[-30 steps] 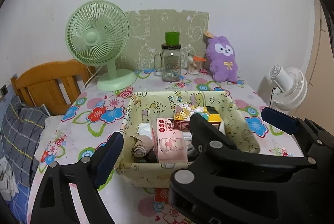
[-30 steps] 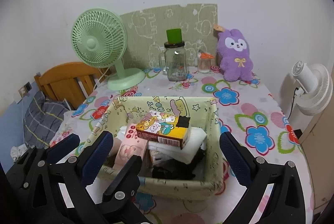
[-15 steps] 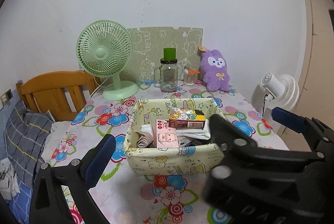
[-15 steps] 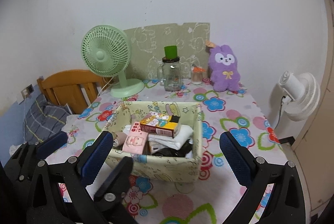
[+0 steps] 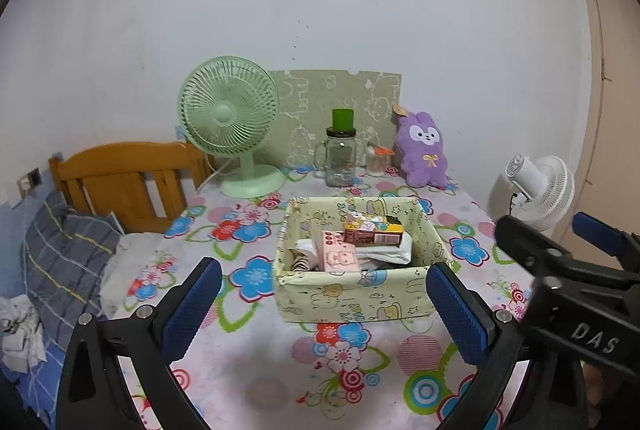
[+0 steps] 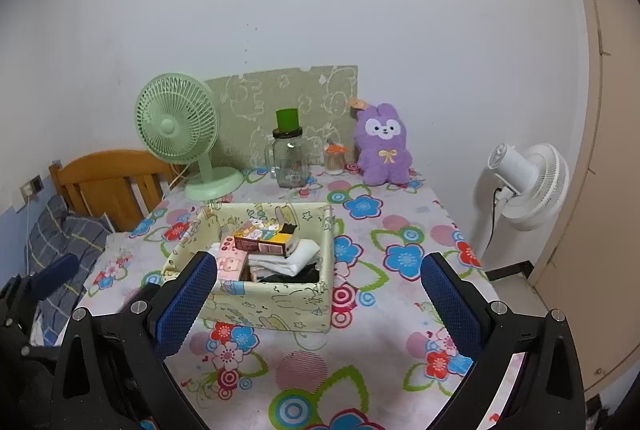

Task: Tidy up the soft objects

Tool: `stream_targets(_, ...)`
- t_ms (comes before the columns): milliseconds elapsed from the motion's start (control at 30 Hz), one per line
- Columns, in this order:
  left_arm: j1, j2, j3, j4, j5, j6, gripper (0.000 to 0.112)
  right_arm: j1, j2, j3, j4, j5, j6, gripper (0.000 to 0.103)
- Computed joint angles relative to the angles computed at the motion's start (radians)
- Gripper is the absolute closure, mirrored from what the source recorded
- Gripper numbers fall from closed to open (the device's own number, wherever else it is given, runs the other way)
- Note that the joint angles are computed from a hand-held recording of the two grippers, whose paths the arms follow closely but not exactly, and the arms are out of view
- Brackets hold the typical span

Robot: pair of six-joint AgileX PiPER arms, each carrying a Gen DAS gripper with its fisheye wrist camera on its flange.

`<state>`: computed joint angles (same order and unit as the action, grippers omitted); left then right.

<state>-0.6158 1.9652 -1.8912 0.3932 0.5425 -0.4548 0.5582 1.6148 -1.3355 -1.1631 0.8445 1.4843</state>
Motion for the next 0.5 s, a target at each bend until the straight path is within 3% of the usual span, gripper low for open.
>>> stream_targets(267,0.012,-0.109,0.155,0.079,-0.073,-0.090,0.010,0.046,-0.082,0.090,-0.051,0.069,0.086,0.000)
stream_targets(367,0.005,-0.146,0.215,0.202,-0.086,-0.201,0.010,0.070,-0.109,0.124,-0.067,0.095,0.122,0.000)
stream_targets(500,0.021,-0.173,0.249,0.144,-0.112,-0.154,0.010,0.102,-0.133,0.156,-0.087,0.125,0.161,0.000)
